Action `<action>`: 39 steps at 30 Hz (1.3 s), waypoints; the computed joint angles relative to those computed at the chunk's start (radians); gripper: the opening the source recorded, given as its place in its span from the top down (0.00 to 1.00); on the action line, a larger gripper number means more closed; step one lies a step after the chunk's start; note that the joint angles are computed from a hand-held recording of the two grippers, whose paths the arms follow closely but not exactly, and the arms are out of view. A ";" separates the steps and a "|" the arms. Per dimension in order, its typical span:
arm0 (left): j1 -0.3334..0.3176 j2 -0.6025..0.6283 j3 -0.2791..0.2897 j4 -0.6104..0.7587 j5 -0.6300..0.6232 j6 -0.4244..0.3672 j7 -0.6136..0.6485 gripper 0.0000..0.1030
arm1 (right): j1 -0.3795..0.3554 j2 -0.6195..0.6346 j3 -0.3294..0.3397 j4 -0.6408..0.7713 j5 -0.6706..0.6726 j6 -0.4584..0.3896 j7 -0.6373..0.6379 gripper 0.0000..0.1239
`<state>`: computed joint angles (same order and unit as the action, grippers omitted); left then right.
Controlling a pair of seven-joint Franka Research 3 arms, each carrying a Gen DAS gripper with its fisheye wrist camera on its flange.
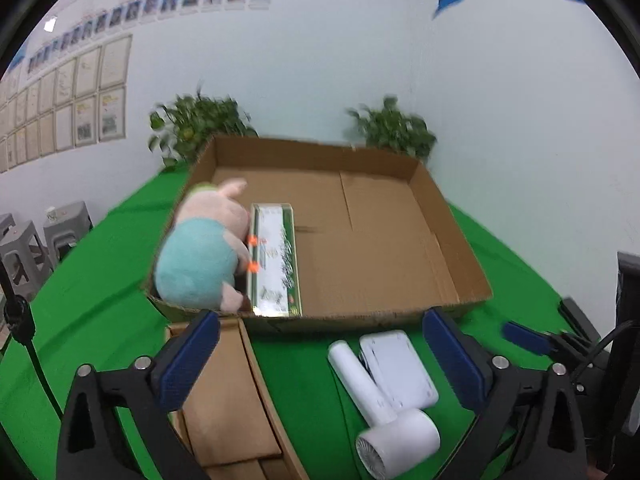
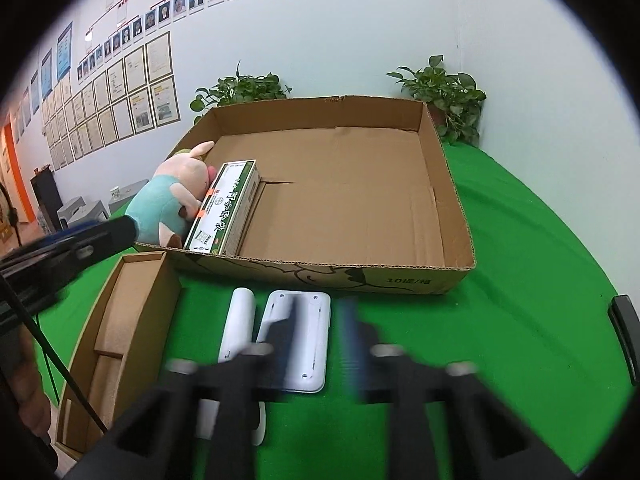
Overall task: Organize objects
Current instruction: 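Move the right gripper to the long narrow cardboard tray and grasp its rim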
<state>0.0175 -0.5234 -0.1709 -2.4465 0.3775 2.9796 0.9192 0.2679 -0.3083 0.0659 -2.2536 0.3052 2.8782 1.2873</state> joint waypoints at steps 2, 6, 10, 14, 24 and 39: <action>0.013 -0.013 -0.007 -0.005 0.014 -0.008 0.000 0.00 | 0.026 -0.008 -0.021 -0.015 0.047 0.037 -0.020 0.18; 0.016 -0.034 0.008 -0.018 0.004 -0.031 -0.011 0.00 | 0.037 -0.008 -0.029 -0.011 0.067 0.043 -0.045 0.18; 0.049 -0.078 -0.008 -0.050 0.017 -0.042 -0.039 0.00 | 0.088 -0.014 -0.065 -0.014 0.132 0.031 -0.142 0.18; 0.041 -0.140 0.000 -0.102 0.011 -0.066 -0.057 0.00 | 0.260 -0.056 -0.197 -0.037 0.386 0.045 -0.437 0.18; -0.116 -0.180 0.158 -0.173 -0.144 -0.138 0.069 0.01 | 0.354 -0.103 -0.332 -0.011 0.618 -0.456 -0.743 0.17; -0.142 -0.274 0.180 -0.267 -0.354 -0.360 0.220 0.34 | 0.134 -0.062 -0.003 -0.014 0.352 -0.420 -0.478 0.23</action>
